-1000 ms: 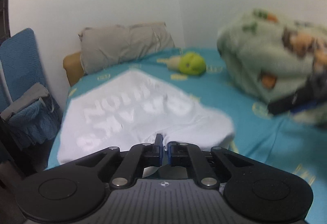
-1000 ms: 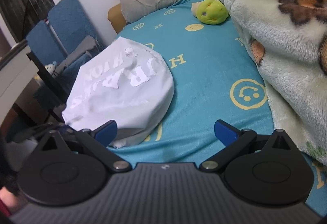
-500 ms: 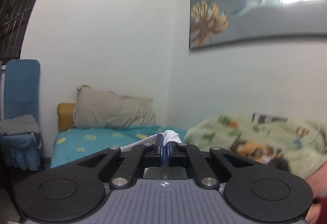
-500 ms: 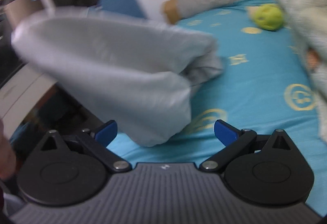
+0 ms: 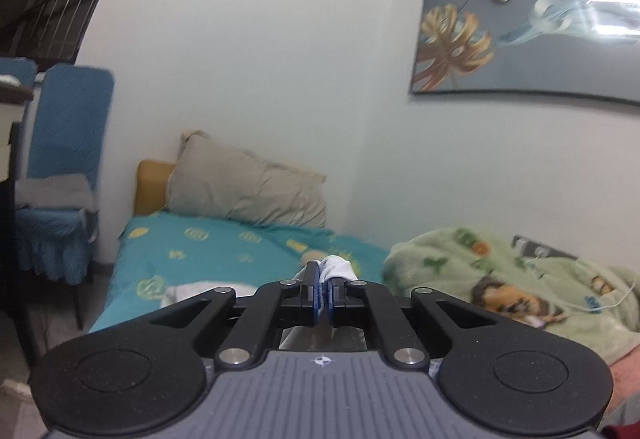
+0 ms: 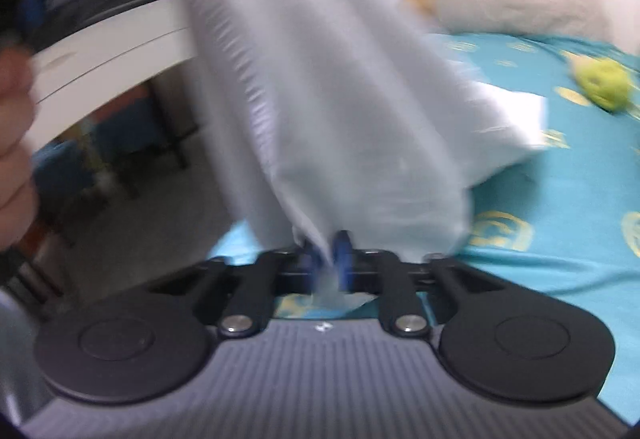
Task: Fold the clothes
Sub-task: 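Lift the shirt with the left gripper while the right gripper grasps another edge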
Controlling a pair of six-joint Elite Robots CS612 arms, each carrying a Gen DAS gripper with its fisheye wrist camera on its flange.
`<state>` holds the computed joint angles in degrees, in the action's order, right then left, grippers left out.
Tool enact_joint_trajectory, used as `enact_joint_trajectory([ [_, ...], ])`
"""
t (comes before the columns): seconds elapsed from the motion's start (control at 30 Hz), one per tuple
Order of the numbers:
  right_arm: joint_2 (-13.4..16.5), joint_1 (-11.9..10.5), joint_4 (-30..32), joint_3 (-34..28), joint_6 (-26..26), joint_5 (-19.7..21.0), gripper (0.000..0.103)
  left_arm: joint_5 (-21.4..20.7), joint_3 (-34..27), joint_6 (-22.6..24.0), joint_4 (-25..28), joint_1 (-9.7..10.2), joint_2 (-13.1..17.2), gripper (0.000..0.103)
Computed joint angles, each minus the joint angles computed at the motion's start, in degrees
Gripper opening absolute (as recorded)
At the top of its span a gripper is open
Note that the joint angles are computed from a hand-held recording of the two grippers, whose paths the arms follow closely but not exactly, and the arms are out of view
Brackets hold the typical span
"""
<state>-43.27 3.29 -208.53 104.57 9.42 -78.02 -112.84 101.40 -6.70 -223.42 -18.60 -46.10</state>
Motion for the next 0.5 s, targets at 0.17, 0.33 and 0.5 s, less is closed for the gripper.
enact_joint_trajectory([
  [0.17, -1.9, -2.1, -3.8, 2.7, 10.6, -7.2, 0.006, 1.2, -1.4, 2.3, 11.1, 0.65, 0.0, 0.004],
  [0.33, -3.6, -4.5, -0.3, 3.9, 14.6, -10.8, 0.006, 2.8, -3.7, 3.9, 27.7, 0.5, 0.7, 0.004],
  [0.5, -2.6, -5.1, 1.6, 3.8, 16.5, -4.3, 0.009, 3.4, -6.8, 1.1, 35.0, 0.82, 2.5, 0.004],
])
